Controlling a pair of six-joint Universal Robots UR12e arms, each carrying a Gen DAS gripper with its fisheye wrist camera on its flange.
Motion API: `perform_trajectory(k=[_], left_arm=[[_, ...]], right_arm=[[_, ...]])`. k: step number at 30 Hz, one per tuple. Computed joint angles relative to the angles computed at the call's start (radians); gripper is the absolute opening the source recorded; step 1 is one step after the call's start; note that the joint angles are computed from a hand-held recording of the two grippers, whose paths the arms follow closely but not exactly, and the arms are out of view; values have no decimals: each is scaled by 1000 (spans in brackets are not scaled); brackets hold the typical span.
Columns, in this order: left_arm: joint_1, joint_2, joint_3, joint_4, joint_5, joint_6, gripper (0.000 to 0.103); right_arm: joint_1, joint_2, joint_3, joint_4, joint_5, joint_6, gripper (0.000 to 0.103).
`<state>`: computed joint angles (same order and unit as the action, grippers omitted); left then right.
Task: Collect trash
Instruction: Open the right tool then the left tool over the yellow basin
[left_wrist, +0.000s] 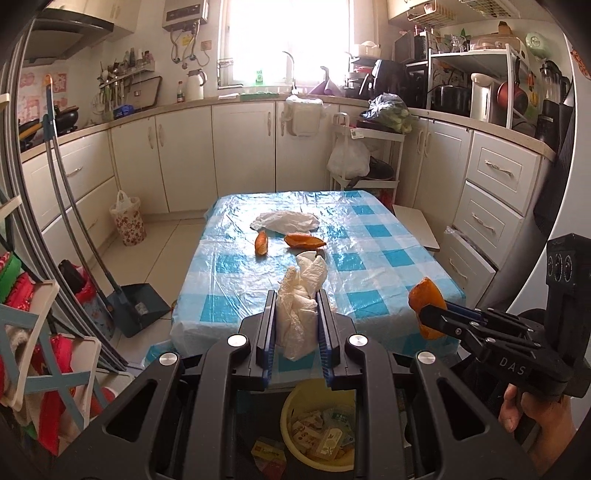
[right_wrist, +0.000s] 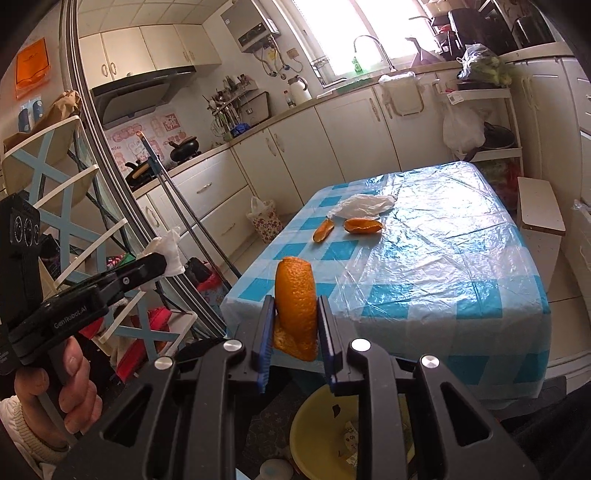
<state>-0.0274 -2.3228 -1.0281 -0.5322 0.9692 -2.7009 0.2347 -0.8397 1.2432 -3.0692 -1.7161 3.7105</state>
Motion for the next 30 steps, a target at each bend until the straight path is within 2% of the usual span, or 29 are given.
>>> perform_trajectory(k=[13, 16, 17, 18, 19, 20, 24, 26, 30], left_arm=[[-22, -45, 38, -245, 69, 104, 20], [-31, -57, 64, -372, 79, 187, 29], [-34, -54, 54, -367, 90, 199, 31], [-35, -49, 41, -350, 94, 200, 40], [-35, -43, 28, -333, 94, 202, 48], [-35, -38, 17, -313, 92, 203, 50], [-31, -22, -12, -219, 92, 175, 64], [-29, -16, -24, -180, 93, 161, 67], [-25, -1, -50, -87, 100, 129, 77]], right_arm=[[2, 12, -56, 286, 30, 11, 25], [3, 14, -62, 326, 29, 16, 25], [4, 14, -62, 331, 24, 18, 26], [5, 12, -59, 326, 16, 22, 30], [7, 11, -55, 316, -1, 29, 42], [9, 8, -47, 299, -16, 37, 48], [8, 0, -24, 256, -47, 72, 53], [9, -4, -16, 236, -69, 89, 60], [13, -7, -7, 200, -118, 110, 64]])
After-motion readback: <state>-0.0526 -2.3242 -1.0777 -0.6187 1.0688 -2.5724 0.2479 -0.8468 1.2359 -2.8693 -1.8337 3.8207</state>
